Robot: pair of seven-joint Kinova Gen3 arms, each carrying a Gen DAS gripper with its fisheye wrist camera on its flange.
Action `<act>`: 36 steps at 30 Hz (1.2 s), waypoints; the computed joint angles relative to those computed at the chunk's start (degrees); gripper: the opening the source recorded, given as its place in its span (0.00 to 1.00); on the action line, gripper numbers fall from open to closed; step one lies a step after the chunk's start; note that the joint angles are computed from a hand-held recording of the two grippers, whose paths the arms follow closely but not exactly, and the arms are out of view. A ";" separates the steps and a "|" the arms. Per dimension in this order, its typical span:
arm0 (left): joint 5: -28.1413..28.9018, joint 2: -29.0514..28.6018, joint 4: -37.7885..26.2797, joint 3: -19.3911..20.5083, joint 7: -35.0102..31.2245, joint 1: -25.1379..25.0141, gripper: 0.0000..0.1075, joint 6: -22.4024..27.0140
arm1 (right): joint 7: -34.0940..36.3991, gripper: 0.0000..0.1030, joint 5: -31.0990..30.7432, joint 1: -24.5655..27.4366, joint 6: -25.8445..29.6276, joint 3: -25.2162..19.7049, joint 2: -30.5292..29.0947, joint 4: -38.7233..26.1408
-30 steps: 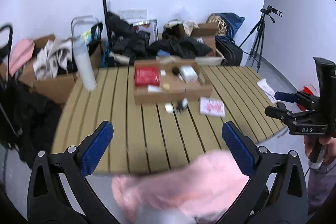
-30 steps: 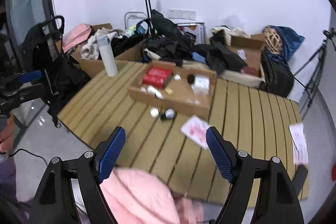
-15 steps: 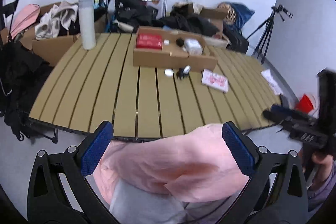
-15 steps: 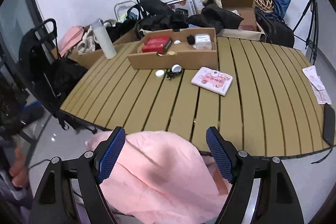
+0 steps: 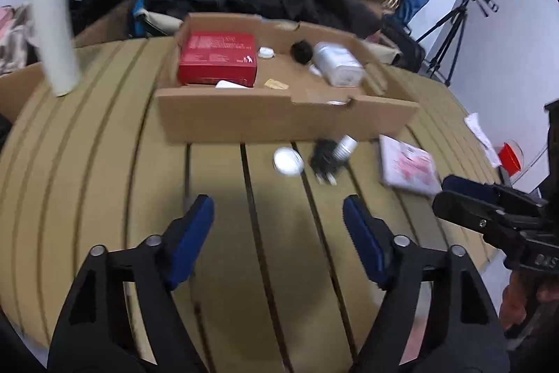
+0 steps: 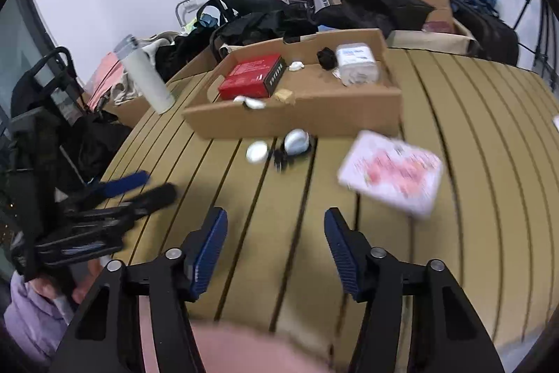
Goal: Organize objects
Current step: 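Grasp the white round lid with the left tool while the right grasps the black charger, then carry the white lid and black charger over the cardboard tray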
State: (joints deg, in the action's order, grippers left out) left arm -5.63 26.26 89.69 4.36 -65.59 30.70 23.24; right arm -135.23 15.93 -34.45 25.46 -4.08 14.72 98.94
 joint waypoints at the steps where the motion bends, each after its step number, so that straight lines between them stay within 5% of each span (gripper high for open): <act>1: 0.07 2.32 -2.51 1.23 -1.40 -1.17 0.62 0.85 | 2.24 0.55 -0.98 1.31 -0.09 -0.24 2.65 -2.65; 4: 0.04 8.21 -9.98 0.03 -4.17 0.14 0.56 5.89 | 5.87 0.54 -4.36 3.72 2.60 -0.94 9.12 -10.22; 7: 1.29 10.23 -11.73 -1.18 -6.87 1.24 0.55 5.80 | 8.17 0.52 -7.15 4.52 4.58 -0.66 13.95 -15.78; 10: -1.18 11.46 -13.25 -3.08 -4.58 3.06 0.49 6.58 | 8.85 0.38 -7.24 3.12 8.29 1.20 17.71 -20.66; 14: 0.82 11.60 -13.49 -0.81 -6.41 1.01 0.24 6.20 | 7.93 0.31 -6.59 1.75 7.79 2.92 17.95 -19.95; 18: 1.13 11.73 -14.29 0.11 -7.13 0.86 0.23 7.81 | 8.17 0.31 -7.09 2.11 7.25 2.81 16.84 -18.61; 23: 1.85 6.27 -9.48 -3.02 -4.42 3.85 0.23 9.29 | 6.78 0.31 -6.14 1.44 3.96 3.21 10.21 -12.67; 27: -4.77 -2.94 -0.83 -0.63 4.50 3.85 0.23 7.69 | 1.43 0.31 -0.47 1.71 2.47 0.72 1.06 -5.41; 29: -7.71 -8.25 3.25 -0.51 9.16 4.81 0.23 7.84 | -3.23 0.31 3.26 2.73 3.32 -2.16 -3.82 -2.29; 34: -15.23 -20.86 11.27 -5.06 20.80 12.82 0.23 8.73 | -14.88 0.31 13.75 -5.12 8.19 -1.46 -15.51 3.63; 36: -19.67 -24.84 13.50 -3.57 25.46 13.56 0.23 9.05 | -18.95 0.31 18.41 -6.63 11.82 -4.47 -18.76 4.62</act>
State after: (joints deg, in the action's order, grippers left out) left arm -25.30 1.42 103.18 0.79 -40.13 44.27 32.28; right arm -154.18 34.34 -41.08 37.28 -8.55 -4.04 103.57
